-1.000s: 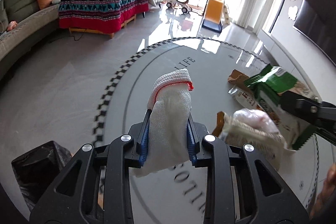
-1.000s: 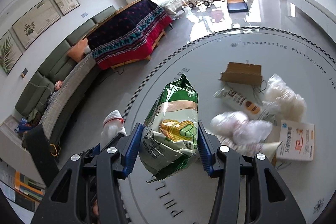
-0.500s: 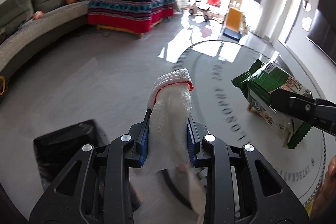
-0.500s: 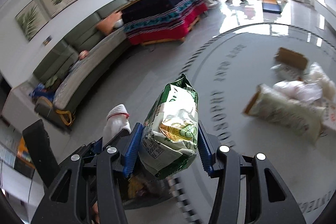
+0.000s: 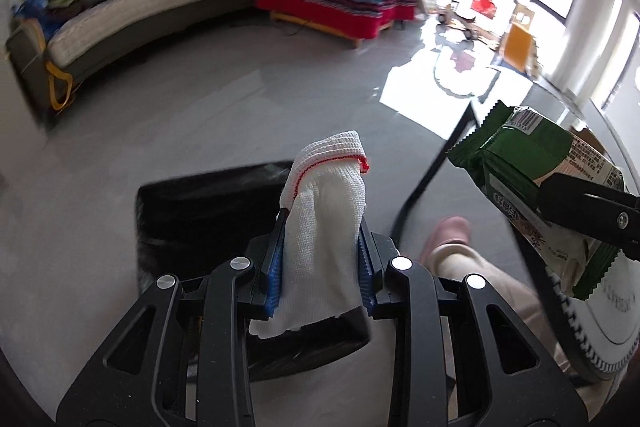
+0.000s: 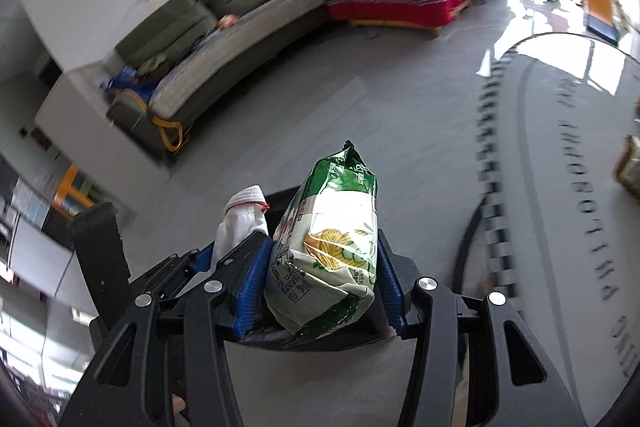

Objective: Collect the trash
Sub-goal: 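Carry the white cloth and green snack bag to the black bin and open both tools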

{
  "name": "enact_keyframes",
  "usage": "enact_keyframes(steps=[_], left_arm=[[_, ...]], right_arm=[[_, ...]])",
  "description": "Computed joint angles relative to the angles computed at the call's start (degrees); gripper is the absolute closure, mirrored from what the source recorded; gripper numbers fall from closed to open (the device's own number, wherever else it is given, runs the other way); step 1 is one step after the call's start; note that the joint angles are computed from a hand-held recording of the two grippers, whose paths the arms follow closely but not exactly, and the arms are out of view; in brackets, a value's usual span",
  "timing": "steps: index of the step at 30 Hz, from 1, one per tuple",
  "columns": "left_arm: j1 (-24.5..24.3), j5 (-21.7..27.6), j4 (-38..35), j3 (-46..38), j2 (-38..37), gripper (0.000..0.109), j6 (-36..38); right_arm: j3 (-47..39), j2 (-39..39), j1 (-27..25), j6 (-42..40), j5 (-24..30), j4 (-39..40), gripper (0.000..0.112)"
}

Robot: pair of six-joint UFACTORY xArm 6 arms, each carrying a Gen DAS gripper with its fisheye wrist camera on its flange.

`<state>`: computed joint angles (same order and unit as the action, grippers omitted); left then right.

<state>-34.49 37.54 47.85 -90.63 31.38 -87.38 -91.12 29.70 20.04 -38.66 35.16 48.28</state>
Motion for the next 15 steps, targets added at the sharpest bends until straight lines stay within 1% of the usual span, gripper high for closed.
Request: enact_keyframes(steps=[3,5,6,7,9,11,15], left_arm=[[0.5,1.2,1.3,4.6,-2.6,0.077,-4.3],[1.2,2.1,0.5,7.1,-3.8,0.062,-5.9],[1.4,2.7,0.0,7.9,-4.3,0.033,-6.5],[1.6,3.8,-0.4,9.1,-5.0,0.012,-8.0],[1.8,5.6,1.1,10.9,-6.3,0.012,-11.7],[2.3,6.2,0.4,12.1,-7.3,0.012,-13.0],[4.0,2.7,-0.8,14.9,-8.4,0.012,-14.4]], right_arm=[[-2.5,2.4,1.8,-0.2,1.1,0.0,0.06],[-5.7,4.8,2.8,0.0,3.3,-0.5,0.057],[-7.8,6.4,3.6,2.6,3.6,-3.2,0.049],[-8.8,7.2,4.0,3.8,3.1,-4.2,0.044],[-8.9,7.3,4.3,2.2,2.8,-2.6,0.043],[-8.5,7.1,4.3,1.4,2.1,-2.6,0.043],[-7.9,6.7,4.3,0.3,1.6,-1.8,0.043]])
